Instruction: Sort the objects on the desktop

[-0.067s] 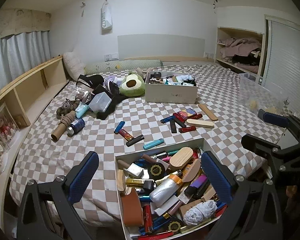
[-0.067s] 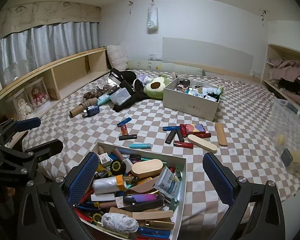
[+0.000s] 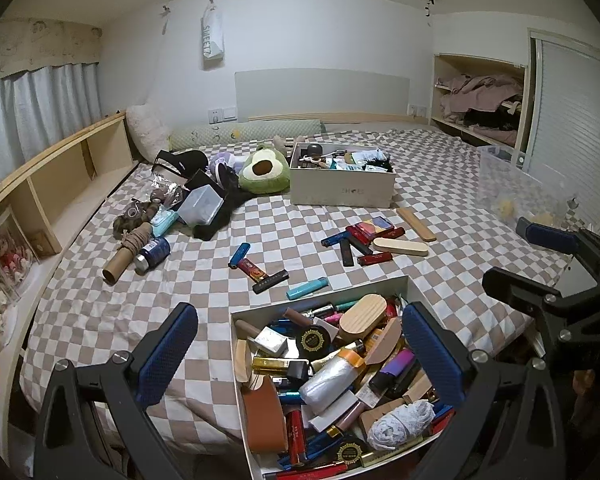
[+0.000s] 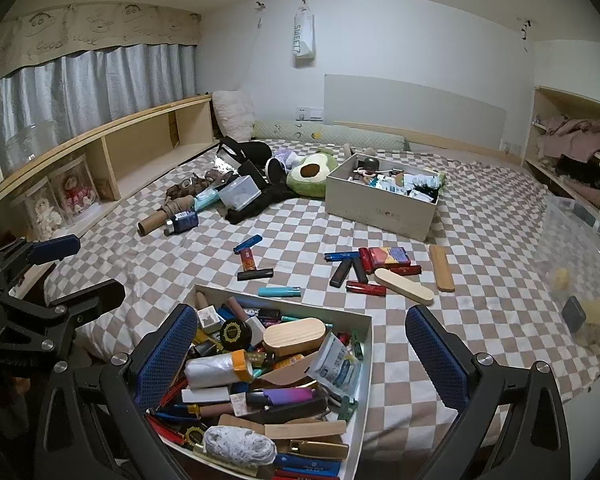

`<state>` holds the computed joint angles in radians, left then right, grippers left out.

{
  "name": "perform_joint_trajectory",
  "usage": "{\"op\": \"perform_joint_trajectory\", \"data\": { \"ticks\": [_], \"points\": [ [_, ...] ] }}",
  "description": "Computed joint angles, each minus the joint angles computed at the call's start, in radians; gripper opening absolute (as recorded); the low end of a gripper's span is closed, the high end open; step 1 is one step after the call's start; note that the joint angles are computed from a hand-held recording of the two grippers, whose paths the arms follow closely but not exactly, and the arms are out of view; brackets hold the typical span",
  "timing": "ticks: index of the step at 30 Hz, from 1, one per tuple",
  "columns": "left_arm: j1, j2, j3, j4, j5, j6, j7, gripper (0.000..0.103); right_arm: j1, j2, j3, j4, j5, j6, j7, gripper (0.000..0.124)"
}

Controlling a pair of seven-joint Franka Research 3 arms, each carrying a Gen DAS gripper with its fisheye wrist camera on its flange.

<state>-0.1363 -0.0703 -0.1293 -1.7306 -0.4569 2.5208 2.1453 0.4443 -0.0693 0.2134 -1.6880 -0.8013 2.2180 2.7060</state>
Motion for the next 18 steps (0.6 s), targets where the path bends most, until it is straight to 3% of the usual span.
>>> {"op": "perform_joint_trajectory", "data": {
  "ticks": [18],
  "points": [
    [-0.006,-0.008,0.001,-0.013,0.005,0.004,0.023,0.103,0.017,0.013,0.001,0.011,-0.019,-0.025,0.009,0.103]
  ]
}}
